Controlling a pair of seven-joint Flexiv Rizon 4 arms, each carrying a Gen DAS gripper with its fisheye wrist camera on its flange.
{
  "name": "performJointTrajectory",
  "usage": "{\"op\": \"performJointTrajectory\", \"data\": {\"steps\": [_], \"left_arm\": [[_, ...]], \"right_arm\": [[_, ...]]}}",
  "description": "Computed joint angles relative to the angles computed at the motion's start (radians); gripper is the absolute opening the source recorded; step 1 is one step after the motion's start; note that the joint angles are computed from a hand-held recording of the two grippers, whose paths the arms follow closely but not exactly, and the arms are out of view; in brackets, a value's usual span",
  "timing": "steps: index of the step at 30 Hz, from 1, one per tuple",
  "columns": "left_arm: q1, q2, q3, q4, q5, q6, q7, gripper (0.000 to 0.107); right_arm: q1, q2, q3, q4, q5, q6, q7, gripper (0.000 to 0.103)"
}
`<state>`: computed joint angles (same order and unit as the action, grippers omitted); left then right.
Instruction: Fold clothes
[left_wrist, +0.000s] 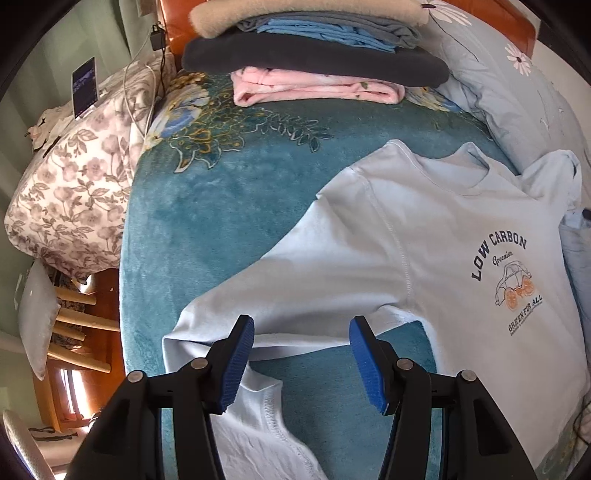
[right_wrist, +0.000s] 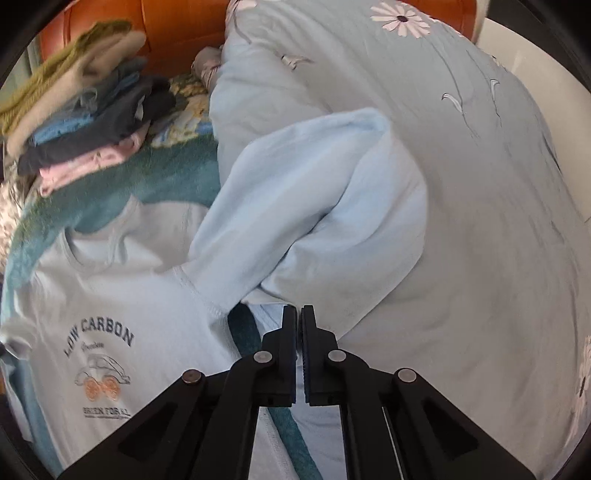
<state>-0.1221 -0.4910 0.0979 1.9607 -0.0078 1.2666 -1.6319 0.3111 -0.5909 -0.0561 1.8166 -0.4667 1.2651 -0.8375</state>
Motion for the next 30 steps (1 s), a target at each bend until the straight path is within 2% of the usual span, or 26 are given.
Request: {"op": "performJointTrajectory", "data": {"steps": [4,7,9,12,14,16,20,22,27,30], "left_arm": [[-0.005,-0.007,-0.009,-0.014,-0.003,-0.007,0.001,0.058],[-0.013,-0.009,-0.001,-0.025,0.003,-0.020,-0.007,0.058],[-0.018,-0.011,0.005,-0.032,0.007,-0.028,-0.018,0.058],[-0.025,-0.011,0.015,-0.038,0.020,-0.036,-0.037,0.058],[-0.031,-0.011,0.022,-0.044,0.031,-0.045,-0.051,0.058],[-0.037,-0.010,0.030,-0.051,0.045,-0.052,-0.066,0.058],[-0.036,-0.007,0.029,-0.055,0.059,-0.058,-0.086,0.058],[-0.031,-0.006,0.021,-0.054,0.056,-0.059,-0.089,0.058],[0.002,0.000,-0.015,-0.039,0.021,-0.044,-0.063,0.058],[0.043,0.013,-0.042,-0.005,-0.034,-0.015,-0.036,0.058]], "right_arm": [[-0.052,0.060,-0.026,0.019,0.070,0.158,0.077,0.002],[-0.037,0.090,-0.117,0.011,0.078,0.207,0.161,0.002],[-0.007,0.099,-0.203,0.003,0.056,0.215,0.236,0.002],[0.001,0.092,-0.278,-0.021,0.029,0.195,0.337,0.002],[-0.003,0.078,-0.321,-0.033,0.010,0.188,0.408,0.002],[-0.028,0.066,-0.329,-0.038,0.013,0.183,0.463,0.001],[-0.081,0.048,-0.313,-0.052,-0.002,0.146,0.546,0.001],[-0.145,0.039,-0.230,-0.068,0.045,0.114,0.501,0.001],[-0.210,0.022,-0.125,-0.023,0.109,0.187,0.454,0.001],[-0.215,0.012,-0.072,0.012,0.157,0.249,0.410,0.002]]}}
